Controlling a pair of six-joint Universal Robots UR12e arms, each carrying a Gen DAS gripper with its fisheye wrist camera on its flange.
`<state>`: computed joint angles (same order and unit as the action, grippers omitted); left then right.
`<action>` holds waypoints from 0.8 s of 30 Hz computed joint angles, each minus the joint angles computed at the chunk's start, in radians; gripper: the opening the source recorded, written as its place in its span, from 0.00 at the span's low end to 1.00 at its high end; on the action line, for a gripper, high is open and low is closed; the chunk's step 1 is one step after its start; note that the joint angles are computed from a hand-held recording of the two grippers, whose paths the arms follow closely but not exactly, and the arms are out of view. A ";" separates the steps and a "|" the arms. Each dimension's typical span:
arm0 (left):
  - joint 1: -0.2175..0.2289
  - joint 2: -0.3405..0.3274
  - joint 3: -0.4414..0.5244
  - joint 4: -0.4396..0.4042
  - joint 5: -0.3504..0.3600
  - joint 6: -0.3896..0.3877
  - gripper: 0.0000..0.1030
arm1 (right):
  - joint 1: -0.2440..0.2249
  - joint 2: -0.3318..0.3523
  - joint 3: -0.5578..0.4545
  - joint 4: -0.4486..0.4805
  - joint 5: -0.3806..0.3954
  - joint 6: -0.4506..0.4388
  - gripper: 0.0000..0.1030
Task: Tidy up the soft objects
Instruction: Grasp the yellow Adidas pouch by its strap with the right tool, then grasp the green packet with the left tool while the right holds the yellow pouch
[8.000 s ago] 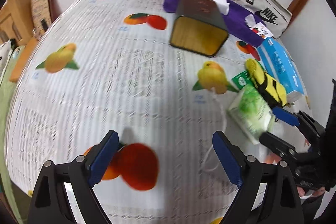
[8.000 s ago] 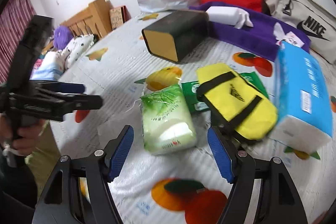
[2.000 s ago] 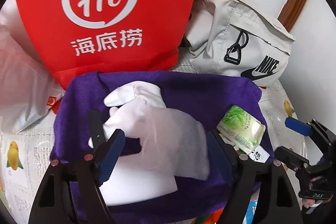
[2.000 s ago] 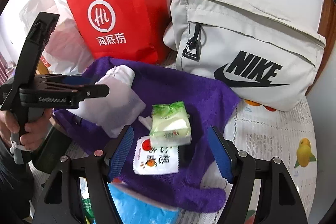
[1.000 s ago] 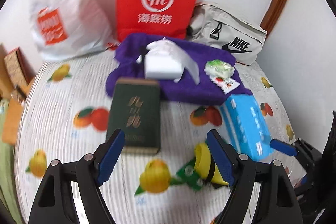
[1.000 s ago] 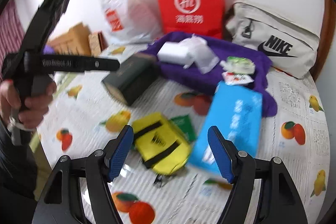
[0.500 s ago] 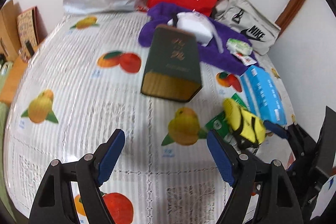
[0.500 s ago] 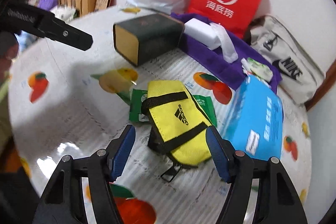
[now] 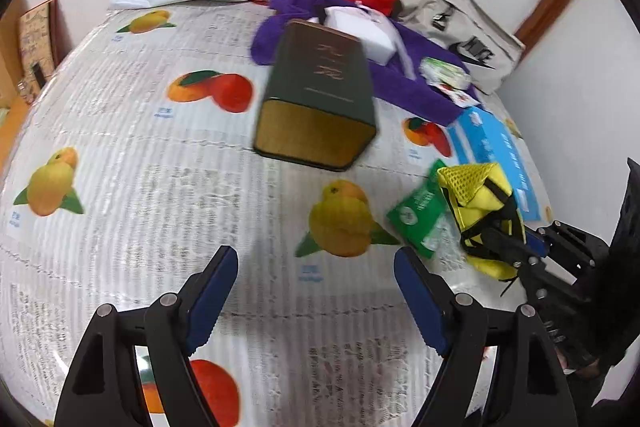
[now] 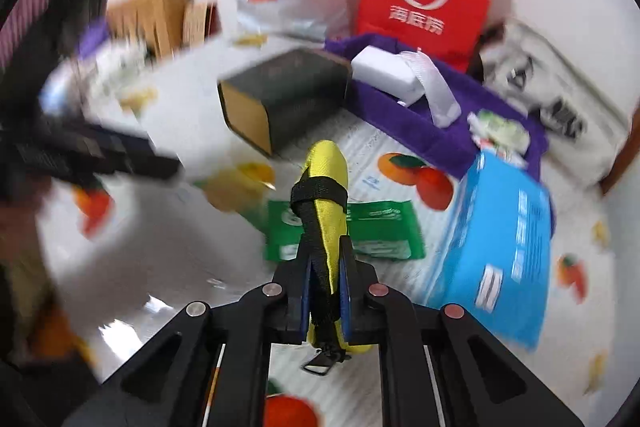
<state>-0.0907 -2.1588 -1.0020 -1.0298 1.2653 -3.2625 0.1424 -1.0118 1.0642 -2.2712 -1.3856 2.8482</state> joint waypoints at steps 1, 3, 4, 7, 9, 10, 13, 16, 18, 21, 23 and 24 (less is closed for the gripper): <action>-0.002 0.000 -0.002 0.006 -0.011 0.010 0.77 | -0.006 -0.009 0.009 0.002 0.019 0.030 0.11; -0.009 -0.006 0.003 0.012 -0.029 0.038 0.77 | -0.010 -0.030 0.036 -0.011 0.015 0.063 0.11; -0.013 -0.010 0.007 0.011 -0.035 0.054 0.77 | -0.014 -0.048 0.061 -0.030 0.004 0.083 0.11; -0.029 -0.031 0.031 0.003 -0.059 0.118 0.77 | -0.027 -0.091 0.116 -0.027 -0.026 0.132 0.11; -0.038 -0.050 0.055 -0.009 -0.069 0.118 0.77 | -0.037 -0.111 0.142 -0.020 -0.037 0.157 0.11; -0.041 -0.061 0.071 -0.024 -0.082 0.124 0.77 | -0.042 -0.124 0.162 -0.020 -0.051 0.168 0.11; -0.054 -0.081 0.096 -0.023 -0.088 0.155 0.77 | -0.055 -0.146 0.200 -0.024 -0.061 0.189 0.11; -0.074 -0.105 0.136 -0.052 -0.048 0.219 0.77 | -0.066 -0.158 0.225 -0.027 -0.054 0.204 0.11; -0.090 -0.121 0.160 -0.057 -0.003 0.259 0.77 | -0.072 -0.162 0.237 -0.031 -0.034 0.206 0.11; -0.109 -0.149 0.206 -0.082 0.065 0.303 0.77 | -0.084 -0.164 0.247 -0.043 -0.008 0.218 0.11; -0.120 -0.162 0.223 -0.078 0.104 0.323 0.77 | -0.088 -0.160 0.243 -0.043 0.002 0.224 0.11; -0.124 -0.167 0.233 -0.081 0.120 0.331 0.77 | -0.090 -0.157 0.238 -0.036 0.000 0.228 0.11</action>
